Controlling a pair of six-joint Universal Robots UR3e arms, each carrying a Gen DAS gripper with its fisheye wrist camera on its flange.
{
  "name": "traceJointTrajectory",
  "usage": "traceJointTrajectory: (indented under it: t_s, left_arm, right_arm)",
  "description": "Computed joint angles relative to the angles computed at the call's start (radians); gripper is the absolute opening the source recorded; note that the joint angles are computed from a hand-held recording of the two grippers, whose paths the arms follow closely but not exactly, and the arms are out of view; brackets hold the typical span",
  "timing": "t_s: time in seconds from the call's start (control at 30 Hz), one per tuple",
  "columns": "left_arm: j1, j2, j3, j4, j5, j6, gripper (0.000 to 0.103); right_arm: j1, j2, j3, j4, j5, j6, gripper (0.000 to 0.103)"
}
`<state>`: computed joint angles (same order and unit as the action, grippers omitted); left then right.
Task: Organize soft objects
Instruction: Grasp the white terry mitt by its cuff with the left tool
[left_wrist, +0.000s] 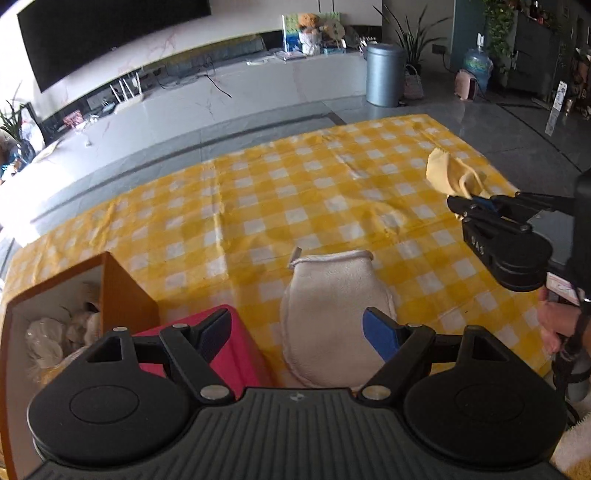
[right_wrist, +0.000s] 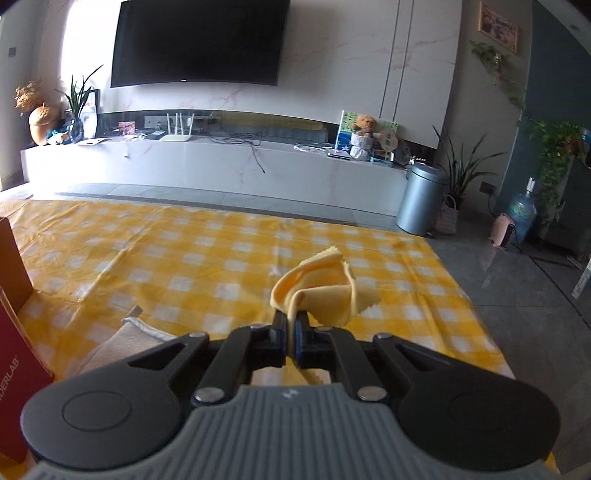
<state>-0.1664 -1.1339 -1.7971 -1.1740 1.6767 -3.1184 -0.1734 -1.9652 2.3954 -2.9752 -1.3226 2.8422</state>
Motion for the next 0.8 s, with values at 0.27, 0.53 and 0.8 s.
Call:
traceJointTrajectory:
  t_s: [0.27,0.53,0.8]
  left_arm:
    - [-0.007,-0.343,0.111,0.023,-0.003,0.057,0.095]
    - [0.055,-0.525,0.219,0.06,-0.014,-0.016,0.095]
    - [0.039,-0.669,0.313,0.041,-0.071,-0.081,0.097]
  right_arm:
    - [-0.014,0.004,0.001,-0.031,-0.036,0.001,0.001]
    - [0.044,0.07,-0.026,-0.092,-0.134,-0.013,0.001]
    - [0.049,0.095,-0.039,-0.088,-0.112,-0.013,0.001]
